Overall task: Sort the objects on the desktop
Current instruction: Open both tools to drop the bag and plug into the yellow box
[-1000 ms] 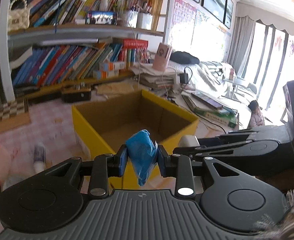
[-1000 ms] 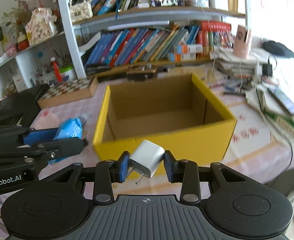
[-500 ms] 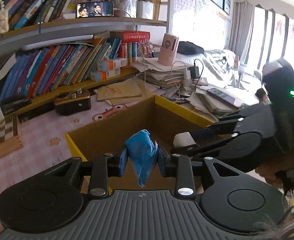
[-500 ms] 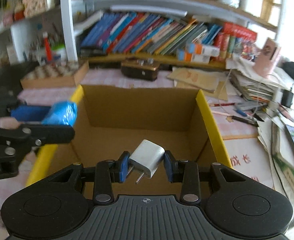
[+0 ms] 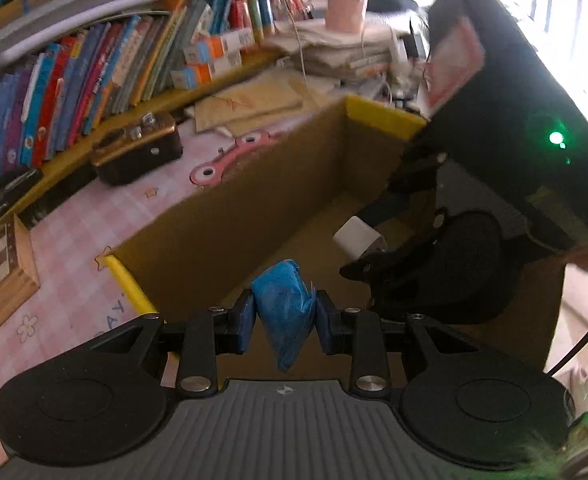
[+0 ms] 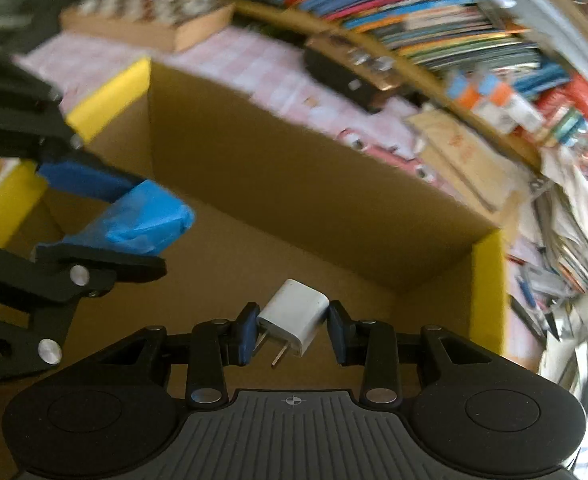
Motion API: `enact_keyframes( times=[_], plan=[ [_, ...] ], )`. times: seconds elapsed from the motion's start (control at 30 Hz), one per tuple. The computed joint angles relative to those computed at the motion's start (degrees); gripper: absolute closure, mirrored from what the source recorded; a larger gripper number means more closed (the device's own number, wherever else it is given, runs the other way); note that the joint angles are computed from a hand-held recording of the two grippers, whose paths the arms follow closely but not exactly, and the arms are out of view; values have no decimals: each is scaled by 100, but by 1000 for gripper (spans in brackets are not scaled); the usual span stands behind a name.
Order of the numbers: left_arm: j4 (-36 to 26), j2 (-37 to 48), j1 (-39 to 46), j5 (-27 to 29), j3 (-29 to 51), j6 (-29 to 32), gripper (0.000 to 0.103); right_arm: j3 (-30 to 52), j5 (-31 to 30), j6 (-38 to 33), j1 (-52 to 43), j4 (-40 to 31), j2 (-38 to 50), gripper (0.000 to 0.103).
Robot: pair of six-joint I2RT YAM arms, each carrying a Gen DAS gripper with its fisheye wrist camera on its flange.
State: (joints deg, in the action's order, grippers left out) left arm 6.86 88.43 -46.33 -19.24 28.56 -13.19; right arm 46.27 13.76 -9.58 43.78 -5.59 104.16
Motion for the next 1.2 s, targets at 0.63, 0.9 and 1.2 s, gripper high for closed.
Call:
enact_keyframes(
  times=[0.63,0.9,1.2],
  plan=[
    [340,-269,-406,-760,-329,48,26,-392,-118,140,-70,323,-511,47],
    [-71,-1982,-1016,-1677,-992,-484,2,-1172,286,647,108,872,-1795,35],
    [-1718,-3358,-2526,-3304,-869,-1611,0,-1958,1109,1426,599,794,-3589,28]
  ],
)
